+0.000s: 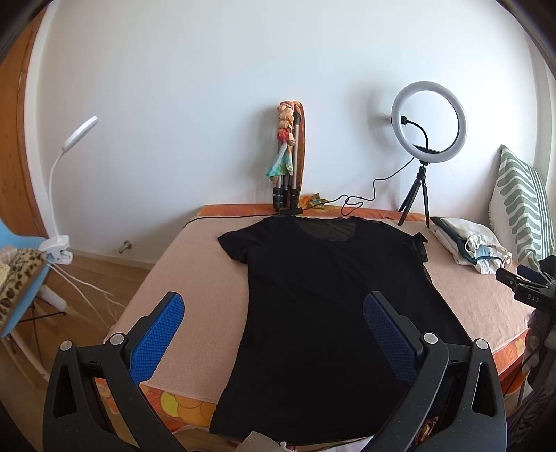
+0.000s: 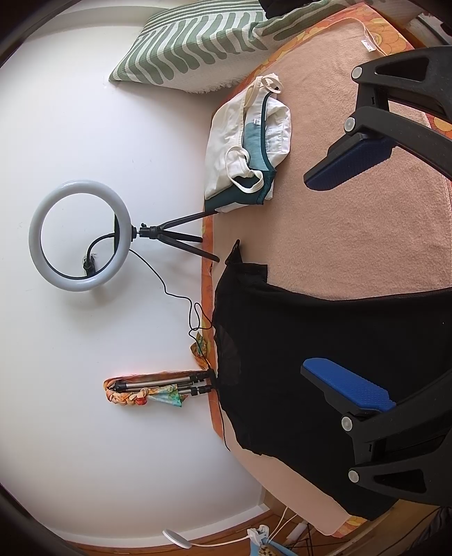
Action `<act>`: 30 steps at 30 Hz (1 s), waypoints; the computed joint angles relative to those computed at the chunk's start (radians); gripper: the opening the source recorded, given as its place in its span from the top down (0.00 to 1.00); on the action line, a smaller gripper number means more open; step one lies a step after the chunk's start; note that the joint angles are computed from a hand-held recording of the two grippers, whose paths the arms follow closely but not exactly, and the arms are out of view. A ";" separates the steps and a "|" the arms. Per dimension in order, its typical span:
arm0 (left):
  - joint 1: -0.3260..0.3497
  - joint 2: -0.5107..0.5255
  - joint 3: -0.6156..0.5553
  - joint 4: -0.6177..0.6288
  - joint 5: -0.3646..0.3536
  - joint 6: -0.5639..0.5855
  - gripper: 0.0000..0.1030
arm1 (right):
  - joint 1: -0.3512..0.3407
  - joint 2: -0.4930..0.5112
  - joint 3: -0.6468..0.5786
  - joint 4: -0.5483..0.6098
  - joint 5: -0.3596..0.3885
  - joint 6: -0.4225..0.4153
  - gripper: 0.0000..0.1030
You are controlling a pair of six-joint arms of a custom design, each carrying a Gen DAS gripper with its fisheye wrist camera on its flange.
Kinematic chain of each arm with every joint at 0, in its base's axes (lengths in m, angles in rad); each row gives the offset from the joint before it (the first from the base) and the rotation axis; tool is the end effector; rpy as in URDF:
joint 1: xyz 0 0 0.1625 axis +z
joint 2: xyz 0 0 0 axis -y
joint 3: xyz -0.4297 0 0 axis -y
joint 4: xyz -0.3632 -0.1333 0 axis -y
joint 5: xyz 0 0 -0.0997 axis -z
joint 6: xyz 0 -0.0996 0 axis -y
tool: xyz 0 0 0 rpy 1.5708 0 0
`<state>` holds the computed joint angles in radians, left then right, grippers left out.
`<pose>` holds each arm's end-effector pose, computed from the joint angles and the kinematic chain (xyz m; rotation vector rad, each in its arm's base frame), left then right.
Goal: Fold small clothes
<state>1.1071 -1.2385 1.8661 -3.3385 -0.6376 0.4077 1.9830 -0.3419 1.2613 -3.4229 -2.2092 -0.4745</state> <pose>-0.0461 -0.5691 0.4213 0.2501 2.0164 -1.2663 0.3677 -0.6563 0.0502 0.6294 -2.2014 1.1132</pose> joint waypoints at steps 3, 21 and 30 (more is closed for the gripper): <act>-0.001 0.000 0.001 -0.001 0.001 -0.002 0.00 | 0.001 0.000 0.000 0.001 -0.001 0.001 0.04; 0.008 0.000 0.007 -0.023 0.017 0.015 0.00 | 0.005 0.012 -0.023 0.008 0.007 0.011 0.04; 0.066 -0.059 0.037 0.062 -0.028 -0.048 0.00 | 0.021 0.043 -0.107 0.080 0.063 0.029 0.04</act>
